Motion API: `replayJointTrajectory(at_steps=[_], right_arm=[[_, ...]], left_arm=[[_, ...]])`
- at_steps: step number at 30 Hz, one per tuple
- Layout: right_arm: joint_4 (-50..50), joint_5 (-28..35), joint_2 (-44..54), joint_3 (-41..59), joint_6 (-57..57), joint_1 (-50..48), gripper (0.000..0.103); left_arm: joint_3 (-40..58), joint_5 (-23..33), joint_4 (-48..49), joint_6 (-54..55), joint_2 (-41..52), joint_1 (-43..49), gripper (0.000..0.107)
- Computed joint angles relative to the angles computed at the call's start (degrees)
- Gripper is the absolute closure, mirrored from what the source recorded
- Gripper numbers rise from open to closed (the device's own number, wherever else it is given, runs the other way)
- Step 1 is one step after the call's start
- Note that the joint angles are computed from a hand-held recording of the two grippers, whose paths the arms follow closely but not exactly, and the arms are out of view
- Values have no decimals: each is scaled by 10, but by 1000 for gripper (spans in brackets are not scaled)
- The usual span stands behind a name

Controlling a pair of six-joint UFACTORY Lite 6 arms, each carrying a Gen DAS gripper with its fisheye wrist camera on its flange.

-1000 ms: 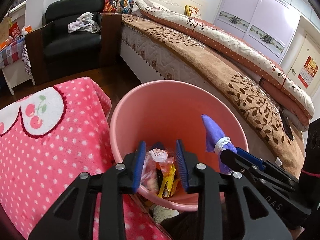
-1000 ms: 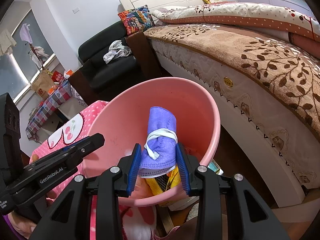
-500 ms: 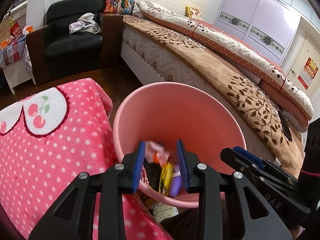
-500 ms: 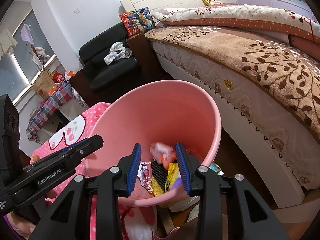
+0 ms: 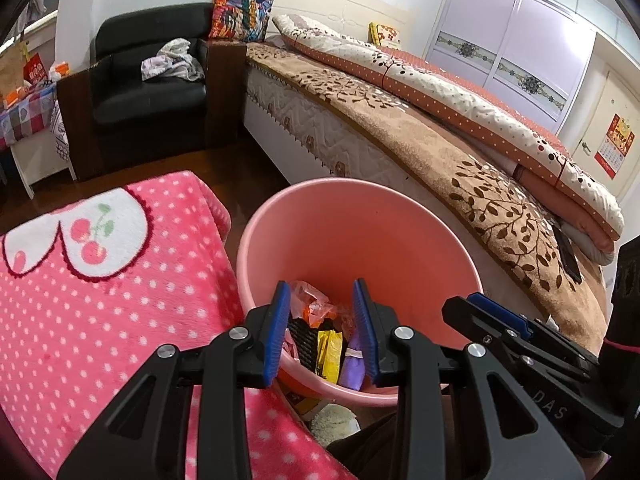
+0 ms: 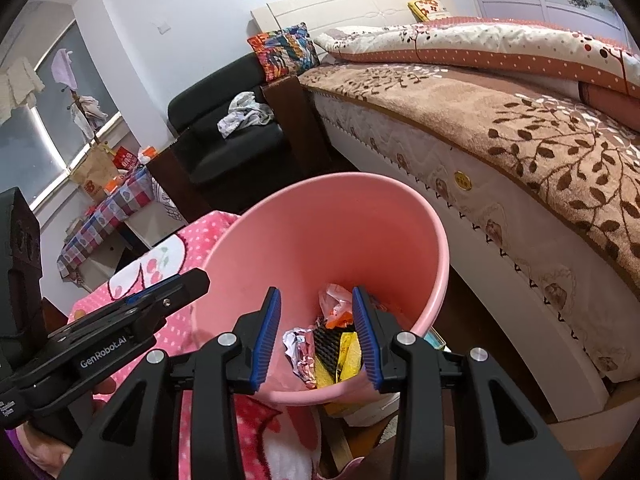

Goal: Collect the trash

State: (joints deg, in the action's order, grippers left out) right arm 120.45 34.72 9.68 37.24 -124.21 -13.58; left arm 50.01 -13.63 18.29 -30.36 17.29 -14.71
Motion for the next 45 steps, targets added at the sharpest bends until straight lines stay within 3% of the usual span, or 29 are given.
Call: replayJointTrajectory(at_steps=[10,14,21,22,31,45], right_arm=[[53,0,-128,-85,-59,24,61],[93,-10,-185,-120,-96,40,51],[156,-40,-278,-177,-141,73,44],[175,-44,-296,-190,-151,78,37],[274,-84,-380,-235,-213,124,32],[577,-152,-464,-269,-463,263,30]], left_arm=[[-65,-12,-111,111,-89,1,74],[-89,-16,-125,129,-127,5,74],[-133,-24,-184,187,-193,-1,74],[-137,-24,-186,188,-200,0,74],[-190,-22,-140,148,-277,25,74],[-244,-17,-88,114,-355,53,74]])
